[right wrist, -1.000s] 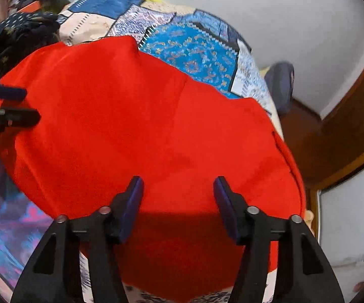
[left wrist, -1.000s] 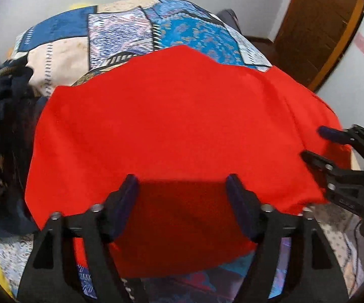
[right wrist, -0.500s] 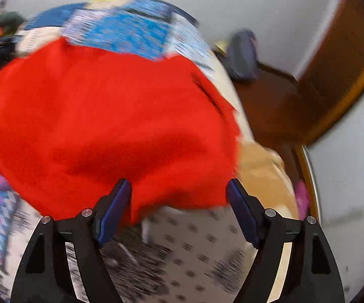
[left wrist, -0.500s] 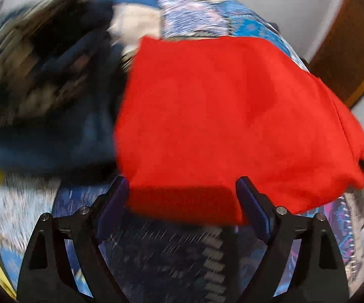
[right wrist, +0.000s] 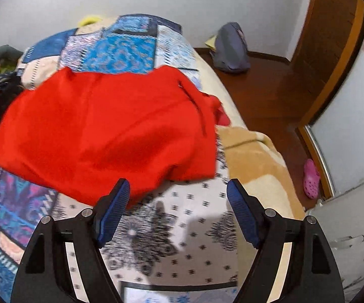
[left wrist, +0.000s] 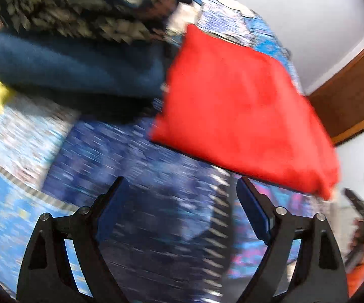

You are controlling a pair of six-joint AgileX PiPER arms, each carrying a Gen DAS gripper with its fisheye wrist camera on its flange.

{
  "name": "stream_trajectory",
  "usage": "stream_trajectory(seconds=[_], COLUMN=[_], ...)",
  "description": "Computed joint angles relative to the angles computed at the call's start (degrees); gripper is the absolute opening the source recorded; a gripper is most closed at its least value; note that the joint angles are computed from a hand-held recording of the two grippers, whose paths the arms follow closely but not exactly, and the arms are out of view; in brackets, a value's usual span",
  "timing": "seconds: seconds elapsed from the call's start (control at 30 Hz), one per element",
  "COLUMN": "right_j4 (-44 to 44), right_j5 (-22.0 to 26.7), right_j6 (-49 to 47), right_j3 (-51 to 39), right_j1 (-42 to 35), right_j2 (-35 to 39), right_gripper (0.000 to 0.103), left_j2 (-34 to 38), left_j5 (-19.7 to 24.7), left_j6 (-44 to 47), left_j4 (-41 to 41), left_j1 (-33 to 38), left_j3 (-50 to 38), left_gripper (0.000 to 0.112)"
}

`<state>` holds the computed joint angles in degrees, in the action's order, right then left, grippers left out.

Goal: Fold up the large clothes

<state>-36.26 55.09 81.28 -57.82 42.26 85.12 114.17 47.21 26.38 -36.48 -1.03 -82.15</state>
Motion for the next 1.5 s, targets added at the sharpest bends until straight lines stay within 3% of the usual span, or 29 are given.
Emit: stream_trajectory(seconds=[0.13,0.37,0.47,0.53,0.8,0.87,0.93,1.0,1.07,1.2,1.33,1.5], right_j4=[-0.43,-1.42,-1.36,-0.66,2.23,1.35,1.52,2.14,1.88,1.23,1.43,5.34], right_j5=[-2.47,-3.95,-5.43,-6.89,-12.04,-11.02,-9.03,-7.70,-6.16,-4.07,-3.15,-1.94], right_j6=[-0.88,-1.68,-1.32,-1.17,1.72,2.86,2.96,2.29,2.44,1.40,-2.90,-11.42], right_j3=[-2.79,-6.44,-6.88,-7.48,-7.68,-7.76,-8.11,-8.36,-8.01,-9.01,-13.65,-26.83], right_j1=[0.58,1.64,1.49,0.32,-2.08,-1.01,-0.01,0.35,1.10,0.85,-1.02,-3.53], right_j2=[2.62,6.88,7.82,9.08,11.41,11.41,11.36,11.04,9.73,7.84,9.47,16.78], right_gripper=[0.076,0.076,0.076,0.076,0.076,0.076,0.076,0.076,0.076,0.076,0.076,0.076], left_j2=[2.82,10.43,12.75,13.10,18.28,19.30,18.41,18.49,19.27,15.13,5.86,0.12], left_j5=[5.19,8.12,7.68,5.01,0.37,-1.99,-5.68,-6.69,-5.70,-7.93,-9.58,-10.90], left_j6=[5.68,5.65,8.12,9.82,-1.88,-6.63,-11.03,-13.41,-16.09,-16.21,-6.79,-5.60], left_j4=[-10.93,-22.21,-26.78,-28.86,-20.54,-13.05,-5.68,-3.17,-2.15,-0.90,-14.97,-13.10], left_j1=[0.17,1.65,1.90,1.01,-3.62,-6.42,-8.61,-9.70,-9.98,-11.01,-8.84,-9.09], left_j3=[-1.04,-6.88,-7.30,-6.75,-18.92,-22.93,-23.59,-25.26,-28.11,-27.09,-19.19,-19.39], left_gripper=[0.087,0.088,0.087,0.087,0.087,0.087,0.066,0.028,0.016,0.008,0.005,0.004])
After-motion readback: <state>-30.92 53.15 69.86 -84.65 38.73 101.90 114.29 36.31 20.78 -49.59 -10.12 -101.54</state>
